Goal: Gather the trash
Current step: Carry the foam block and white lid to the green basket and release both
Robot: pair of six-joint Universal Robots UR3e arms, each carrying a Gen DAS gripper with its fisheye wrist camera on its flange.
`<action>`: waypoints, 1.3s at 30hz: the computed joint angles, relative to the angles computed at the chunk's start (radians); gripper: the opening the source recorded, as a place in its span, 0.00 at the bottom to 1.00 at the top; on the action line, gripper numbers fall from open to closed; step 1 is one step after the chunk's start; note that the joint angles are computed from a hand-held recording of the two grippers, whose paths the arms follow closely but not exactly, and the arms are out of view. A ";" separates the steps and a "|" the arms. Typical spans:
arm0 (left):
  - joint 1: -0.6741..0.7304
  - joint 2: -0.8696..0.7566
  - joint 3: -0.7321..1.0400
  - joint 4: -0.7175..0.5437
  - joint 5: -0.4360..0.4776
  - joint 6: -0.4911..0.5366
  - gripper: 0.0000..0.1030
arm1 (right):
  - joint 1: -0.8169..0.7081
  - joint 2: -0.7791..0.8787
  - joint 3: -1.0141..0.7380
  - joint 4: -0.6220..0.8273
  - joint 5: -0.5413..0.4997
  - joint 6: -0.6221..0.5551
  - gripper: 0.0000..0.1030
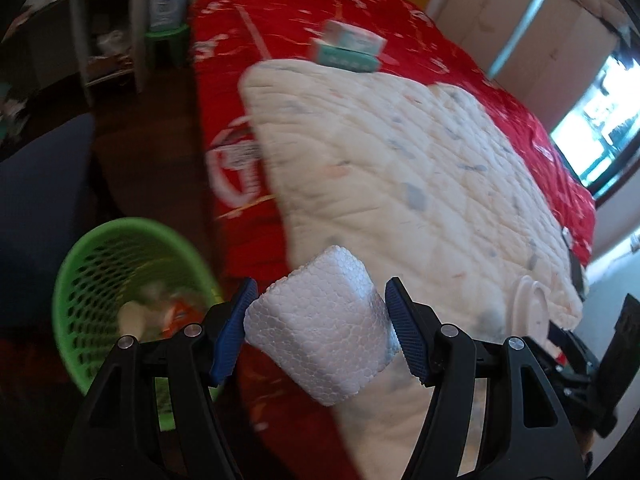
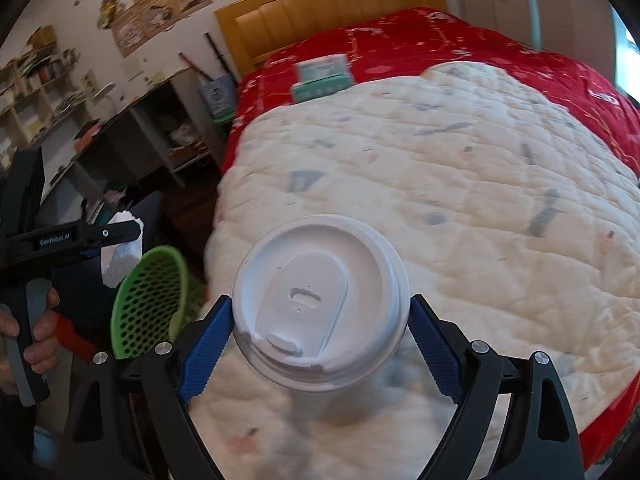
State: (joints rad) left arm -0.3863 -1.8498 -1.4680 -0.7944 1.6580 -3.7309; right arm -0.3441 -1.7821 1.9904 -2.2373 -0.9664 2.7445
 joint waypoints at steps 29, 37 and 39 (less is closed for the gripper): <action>0.494 0.522 -0.870 0.300 -0.285 0.165 0.78 | 0.496 0.227 -0.199 -0.149 -0.141 0.260 0.82; 0.536 0.702 -0.934 0.207 -0.268 0.211 0.78 | 0.550 0.286 -0.253 -0.161 -0.142 0.283 0.82; 0.560 0.763 -0.952 0.166 -0.275 0.221 0.78 | 0.570 0.309 -0.275 -0.163 -0.142 0.287 0.82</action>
